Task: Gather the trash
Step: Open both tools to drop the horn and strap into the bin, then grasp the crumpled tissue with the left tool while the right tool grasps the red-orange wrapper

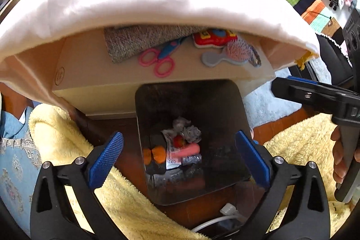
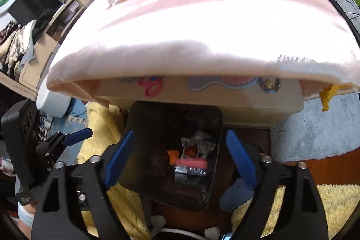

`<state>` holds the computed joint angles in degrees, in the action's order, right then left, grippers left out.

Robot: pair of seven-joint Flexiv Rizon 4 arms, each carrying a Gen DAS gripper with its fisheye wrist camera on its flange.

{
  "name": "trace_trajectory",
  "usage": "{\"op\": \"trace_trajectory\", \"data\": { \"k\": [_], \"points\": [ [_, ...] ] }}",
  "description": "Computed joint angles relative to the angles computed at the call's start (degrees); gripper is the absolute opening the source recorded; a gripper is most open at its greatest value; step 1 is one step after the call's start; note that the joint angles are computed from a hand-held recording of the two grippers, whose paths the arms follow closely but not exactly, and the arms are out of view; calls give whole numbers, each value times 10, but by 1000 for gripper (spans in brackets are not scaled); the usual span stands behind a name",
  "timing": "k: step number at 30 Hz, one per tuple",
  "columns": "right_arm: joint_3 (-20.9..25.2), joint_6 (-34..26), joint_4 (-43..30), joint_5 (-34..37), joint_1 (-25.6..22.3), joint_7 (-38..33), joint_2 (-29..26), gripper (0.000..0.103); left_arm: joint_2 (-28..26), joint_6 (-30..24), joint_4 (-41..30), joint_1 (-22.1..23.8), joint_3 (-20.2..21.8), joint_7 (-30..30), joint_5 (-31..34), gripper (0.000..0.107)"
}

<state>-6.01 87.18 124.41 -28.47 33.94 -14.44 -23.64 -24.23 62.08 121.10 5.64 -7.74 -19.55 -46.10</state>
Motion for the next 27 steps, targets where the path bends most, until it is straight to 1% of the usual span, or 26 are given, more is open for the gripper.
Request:
{"op": "trace_trajectory", "data": {
  "k": [2,5,8,10,11,14,18,23,27],
  "points": [
    [-36,5,13,-17,25,21,14,95,6,3,0,4,-6,8,-16,95],
    [-96,3,33,-71,62,67,41,96,21,8,2,5,-13,29,-51,95],
    [-170,7,57,-162,100,133,73,96,39,10,1,1,-17,59,-96,95],
    [-208,5,66,-232,114,180,94,96,51,15,-1,-7,-16,81,-129,95],
    [-221,4,68,-264,115,200,102,96,55,17,-4,-12,-15,90,-143,95],
    [-226,-1,61,-313,100,232,114,96,61,22,-18,-27,-8,103,-172,95],
    [-215,-3,42,-347,71,254,108,96,55,19,-48,-39,-1,102,-179,95],
    [-178,-3,14,-339,27,238,87,96,33,26,-87,-44,-5,97,-181,95],
    [-157,-2,-13,-350,-7,240,67,96,4,35,-119,-44,-12,77,-157,95]
  ]
}}
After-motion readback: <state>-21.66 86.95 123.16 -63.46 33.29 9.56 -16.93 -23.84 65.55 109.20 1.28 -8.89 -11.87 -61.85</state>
